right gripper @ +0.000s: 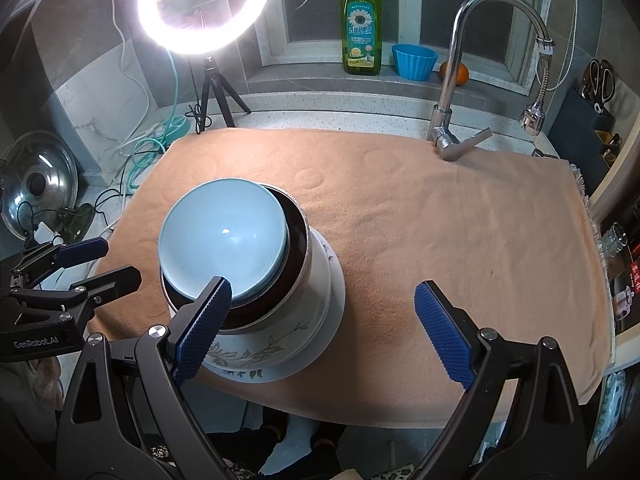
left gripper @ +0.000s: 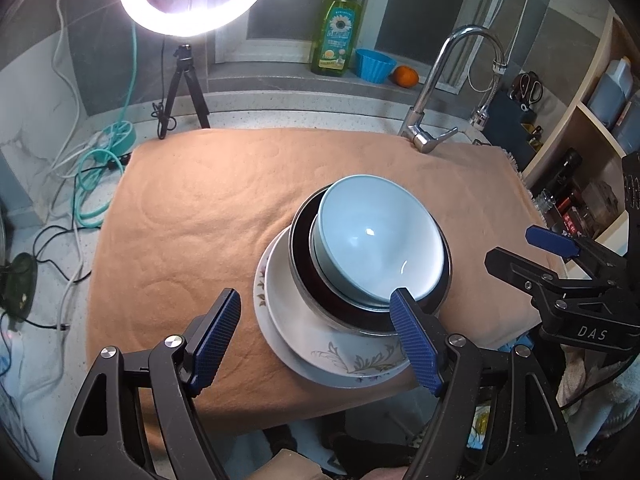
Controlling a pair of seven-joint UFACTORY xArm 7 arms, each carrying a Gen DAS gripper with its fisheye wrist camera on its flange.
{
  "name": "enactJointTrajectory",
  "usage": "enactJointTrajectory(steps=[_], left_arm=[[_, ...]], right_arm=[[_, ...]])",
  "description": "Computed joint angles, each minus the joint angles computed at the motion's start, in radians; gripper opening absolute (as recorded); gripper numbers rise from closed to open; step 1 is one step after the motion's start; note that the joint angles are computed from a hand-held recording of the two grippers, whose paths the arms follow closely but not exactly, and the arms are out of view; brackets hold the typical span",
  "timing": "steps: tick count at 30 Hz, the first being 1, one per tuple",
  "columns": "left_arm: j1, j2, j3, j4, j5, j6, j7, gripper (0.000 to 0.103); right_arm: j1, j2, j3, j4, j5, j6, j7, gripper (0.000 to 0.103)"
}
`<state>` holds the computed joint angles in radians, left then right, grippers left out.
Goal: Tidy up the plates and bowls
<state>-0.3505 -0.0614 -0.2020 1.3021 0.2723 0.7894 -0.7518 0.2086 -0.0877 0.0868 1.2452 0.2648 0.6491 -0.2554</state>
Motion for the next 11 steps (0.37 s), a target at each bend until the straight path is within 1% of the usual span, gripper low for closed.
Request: enactJointTrajectory(steps=[2,4,6,8,11], left_arm=[[0.002,0.007,0.002,0.008,0.0,0.009,-0.006,0.077],[0.003,0.013,0.007,0.012,-0.022,0.012,0.002,0.077],[0.005,0.01,0.01,0.003,-0.03,-0.005,0.009,0.077],[0.004,0.009,0.007,0.0,-0.001,-0.012,0.003,0.077],[0.005,0.013,0.007,0.003,0.006,-0.019,0.001,0.077]], right_arm=[[-0.001,0.012,-0.001,0.009,-0.001,0.0,-0.004,0.095],[-0.002,0.016,-0.001,0.013,-0.006,0.0,-0.003,0.095],[-0.005,0.026,-0.001,0.021,-0.009,0.001,-0.005,0.095],[-0.006,0.037,0.0,0.031,-0.013,0.005,-0.003,0.095],[-0.009,0.057,0.002,0.051,-0.02,0.014,0.004,0.095]])
